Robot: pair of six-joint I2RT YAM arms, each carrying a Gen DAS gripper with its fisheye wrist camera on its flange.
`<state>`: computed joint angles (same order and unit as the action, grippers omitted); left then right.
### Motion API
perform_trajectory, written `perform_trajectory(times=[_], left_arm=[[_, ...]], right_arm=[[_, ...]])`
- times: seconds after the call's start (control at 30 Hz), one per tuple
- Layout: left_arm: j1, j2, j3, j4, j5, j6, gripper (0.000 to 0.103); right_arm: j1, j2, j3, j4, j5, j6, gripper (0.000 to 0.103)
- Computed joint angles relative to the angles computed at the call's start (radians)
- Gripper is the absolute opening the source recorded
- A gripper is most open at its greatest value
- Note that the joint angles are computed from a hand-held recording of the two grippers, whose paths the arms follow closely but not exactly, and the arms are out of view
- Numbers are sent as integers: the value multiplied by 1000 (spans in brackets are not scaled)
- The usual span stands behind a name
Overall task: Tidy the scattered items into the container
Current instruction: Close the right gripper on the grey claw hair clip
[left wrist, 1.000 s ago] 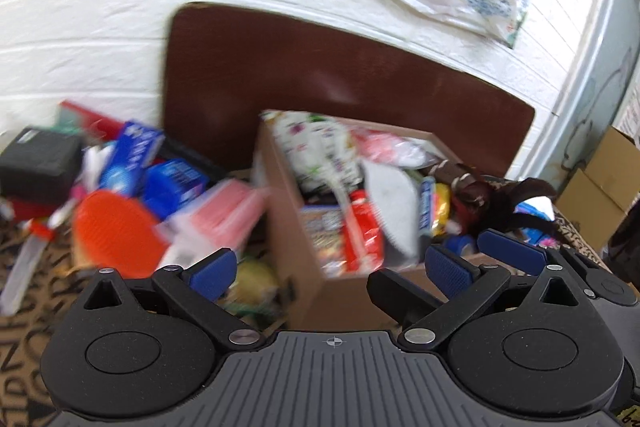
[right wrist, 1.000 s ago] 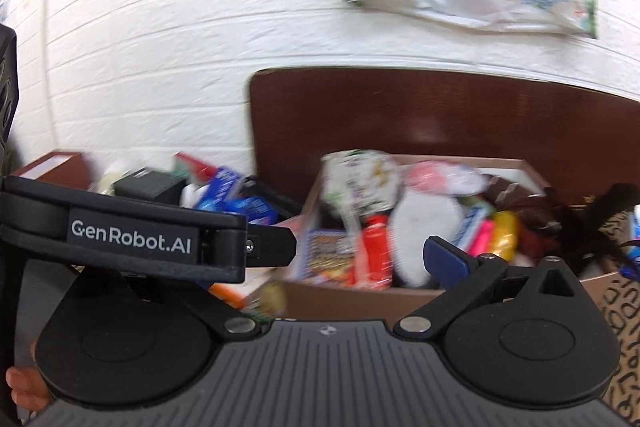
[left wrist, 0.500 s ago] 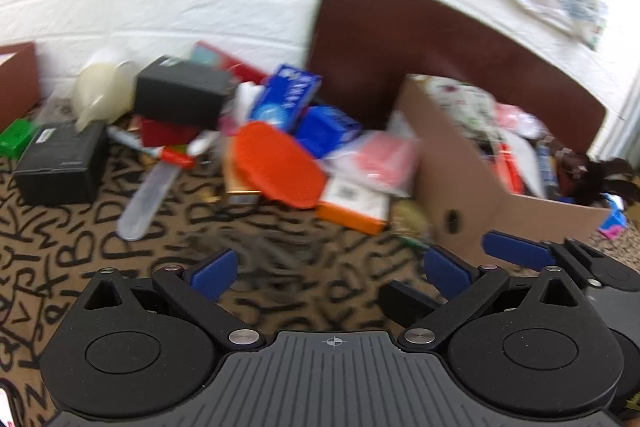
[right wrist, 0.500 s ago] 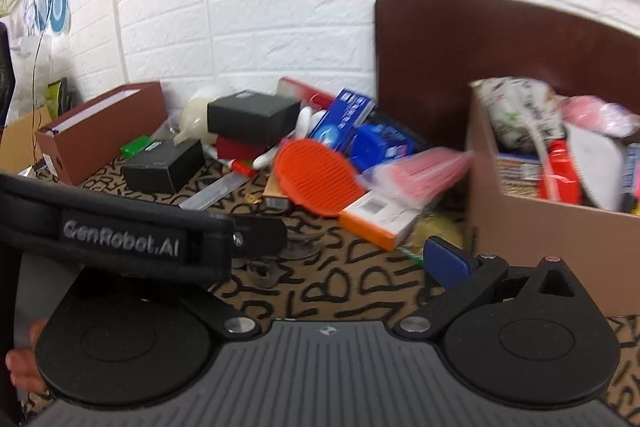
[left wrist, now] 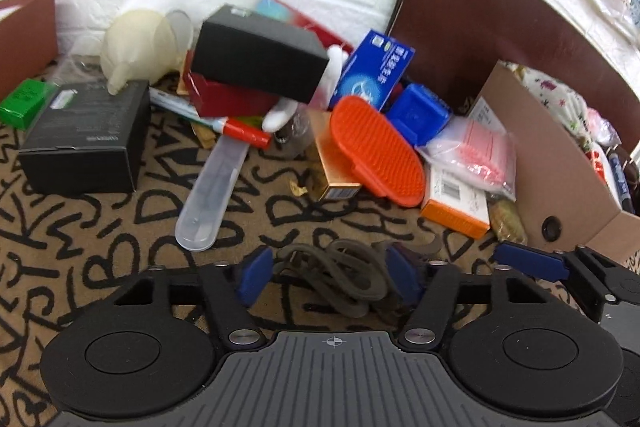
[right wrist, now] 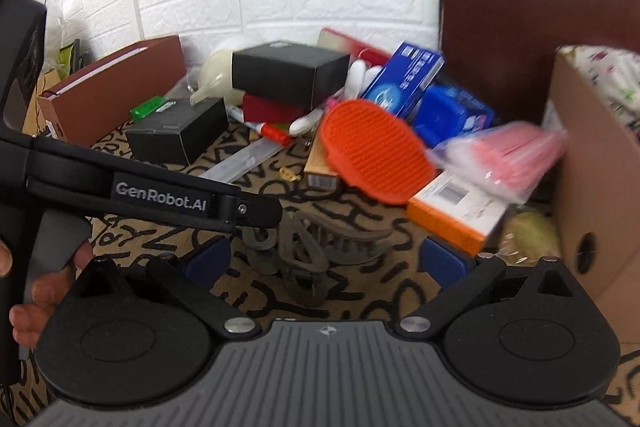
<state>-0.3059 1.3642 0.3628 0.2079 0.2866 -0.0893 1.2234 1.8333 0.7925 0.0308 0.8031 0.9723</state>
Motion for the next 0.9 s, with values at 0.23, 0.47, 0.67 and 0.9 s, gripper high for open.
perform_trajectory(times=[0.23, 0.47, 0.67, 0.9], left_arm=[[24, 78, 14, 58, 41, 9, 75], [57, 84, 30, 24, 97, 22, 62], [29, 11, 18, -43, 71, 24, 71], [68, -90, -22, -125, 95, -22, 72]], right_arm=[[-41, 43, -2, 76, -81, -35, 87], [-50, 55, -6, 113, -121, -41, 67], [-46, 65, 3, 112, -142, -45, 51], [-35, 52, -15, 113, -141, -35, 33]])
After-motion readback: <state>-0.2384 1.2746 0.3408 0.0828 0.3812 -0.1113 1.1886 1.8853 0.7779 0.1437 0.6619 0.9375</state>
